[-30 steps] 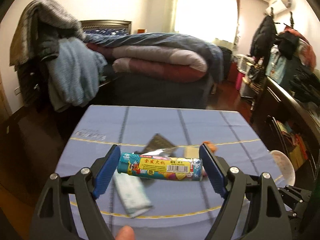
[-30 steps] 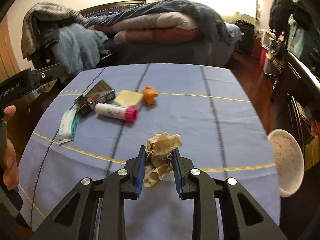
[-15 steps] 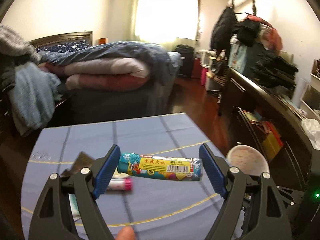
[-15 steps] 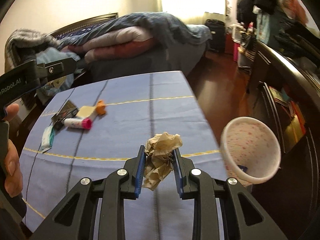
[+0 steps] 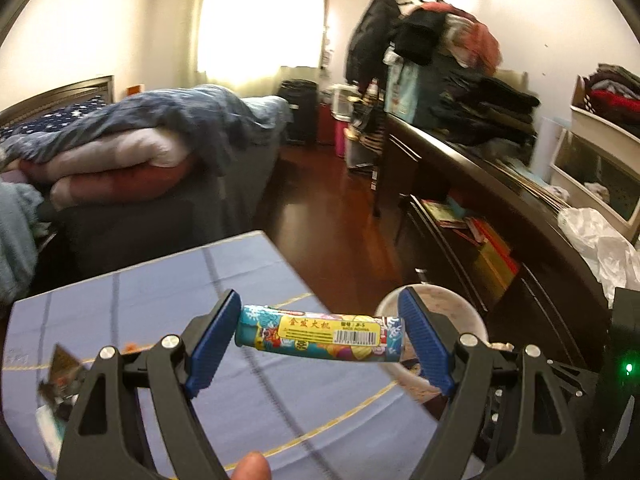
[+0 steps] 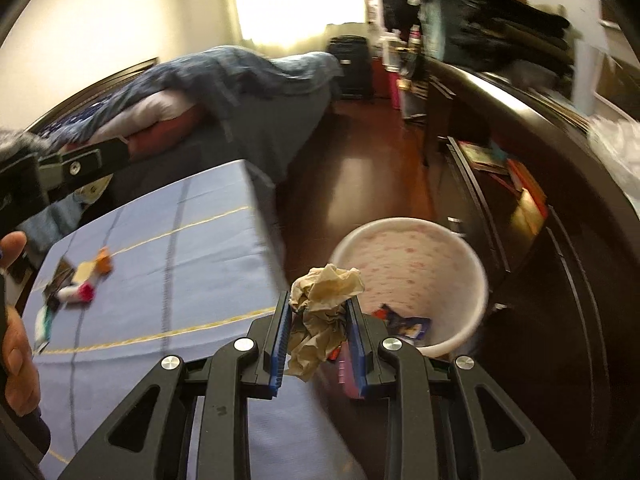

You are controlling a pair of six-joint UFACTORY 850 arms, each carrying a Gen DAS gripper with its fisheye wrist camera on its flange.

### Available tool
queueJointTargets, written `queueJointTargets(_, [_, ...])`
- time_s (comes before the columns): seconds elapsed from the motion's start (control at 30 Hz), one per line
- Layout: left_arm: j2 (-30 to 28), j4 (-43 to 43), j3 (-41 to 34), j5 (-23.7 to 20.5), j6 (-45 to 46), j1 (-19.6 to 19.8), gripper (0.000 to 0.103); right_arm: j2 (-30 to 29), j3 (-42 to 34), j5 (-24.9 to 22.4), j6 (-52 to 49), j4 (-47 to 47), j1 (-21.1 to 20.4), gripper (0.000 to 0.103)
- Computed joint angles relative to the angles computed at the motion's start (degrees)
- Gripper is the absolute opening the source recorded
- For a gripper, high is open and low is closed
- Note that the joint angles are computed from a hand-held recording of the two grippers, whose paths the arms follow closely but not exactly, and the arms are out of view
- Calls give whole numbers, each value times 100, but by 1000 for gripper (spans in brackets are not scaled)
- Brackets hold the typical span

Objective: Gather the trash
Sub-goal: 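Carry the candy stick and brown paper to the wastebasket and release both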

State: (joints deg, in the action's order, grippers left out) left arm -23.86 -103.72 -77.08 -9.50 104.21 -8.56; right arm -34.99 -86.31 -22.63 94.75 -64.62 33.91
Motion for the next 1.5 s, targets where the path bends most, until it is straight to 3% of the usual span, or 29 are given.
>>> queueJointTargets(0.4, [-1226,2793,-1433,-402,-2668,-558,81,-85,217,-40,745,-274,-587,27])
queueJointTargets(0.73, [-2512,5147,-3153,-1123,-5253,-785,81,-403,71,113,1025,-306,-916,27])
queueJointTargets(0.93, [-3048,5921,-3919,-1336,-6080,-885,81,-639,-121,185,936,-189,-1019,27])
queueJointTargets(1.13, [-3532,6405,-4682,-1823,-6738,-899,82,-865,-351,169,831,-200,-1075,41])
queueJointTargets(1.27, [-3607,6483,-4819,-1821,-6842,-906,88,-926,-402,165,802,-142,-1100,49])
queueJointTargets(1.5, [-3491,6189,-4696,-1782,-6675,-842,92,-883,-341,153,761,-95,-1072,52])
